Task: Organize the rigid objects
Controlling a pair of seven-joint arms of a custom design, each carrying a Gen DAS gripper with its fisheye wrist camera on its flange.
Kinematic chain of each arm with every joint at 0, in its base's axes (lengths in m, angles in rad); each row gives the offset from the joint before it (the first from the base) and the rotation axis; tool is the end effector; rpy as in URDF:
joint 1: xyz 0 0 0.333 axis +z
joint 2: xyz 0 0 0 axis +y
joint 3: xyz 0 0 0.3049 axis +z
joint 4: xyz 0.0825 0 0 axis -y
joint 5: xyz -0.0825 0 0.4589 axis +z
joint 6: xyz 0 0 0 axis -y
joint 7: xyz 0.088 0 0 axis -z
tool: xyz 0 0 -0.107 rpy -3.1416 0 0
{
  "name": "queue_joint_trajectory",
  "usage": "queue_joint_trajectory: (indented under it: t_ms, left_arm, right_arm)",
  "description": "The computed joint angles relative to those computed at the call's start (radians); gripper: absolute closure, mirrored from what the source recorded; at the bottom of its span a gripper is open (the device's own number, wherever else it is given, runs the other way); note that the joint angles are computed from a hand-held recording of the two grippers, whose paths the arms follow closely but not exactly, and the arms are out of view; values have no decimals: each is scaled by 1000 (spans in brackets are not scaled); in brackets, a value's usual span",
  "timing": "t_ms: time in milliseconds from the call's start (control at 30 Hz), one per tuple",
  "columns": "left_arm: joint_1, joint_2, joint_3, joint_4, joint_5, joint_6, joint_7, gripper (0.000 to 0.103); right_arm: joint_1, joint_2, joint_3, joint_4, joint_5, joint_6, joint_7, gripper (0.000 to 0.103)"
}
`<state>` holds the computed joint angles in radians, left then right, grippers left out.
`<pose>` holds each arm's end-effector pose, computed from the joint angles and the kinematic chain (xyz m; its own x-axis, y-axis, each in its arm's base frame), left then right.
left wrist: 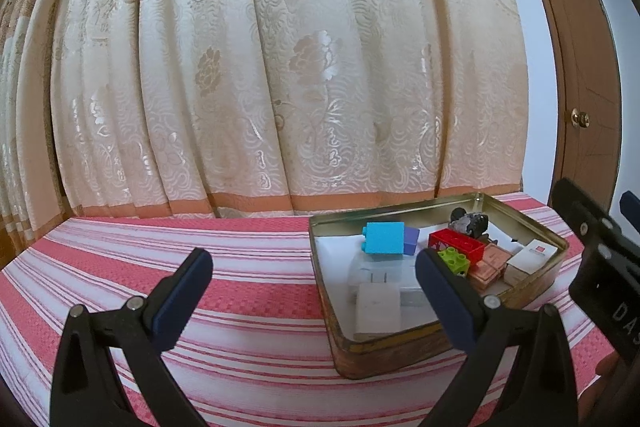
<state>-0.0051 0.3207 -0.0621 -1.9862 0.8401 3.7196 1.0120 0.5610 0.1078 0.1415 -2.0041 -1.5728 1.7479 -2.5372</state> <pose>0.6523 -0.1394 0.3892 -0.4961 -0.8675 -0.0366 -0.2289 0.1713 -0.9582 0.5483 0.3444 0.4067 -0.6600 -0.7477 -0.0729 -0.0301 0.1232 -0.9919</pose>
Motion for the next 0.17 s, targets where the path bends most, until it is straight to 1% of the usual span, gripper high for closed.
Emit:
queue_joint_trajectory:
  t_ms: [167]
  left_arm:
    - [-5, -4, 2, -6, -14, -4, 16, 0]
  right_arm:
    - [1, 1, 0, 1, 3, -2, 0, 3]
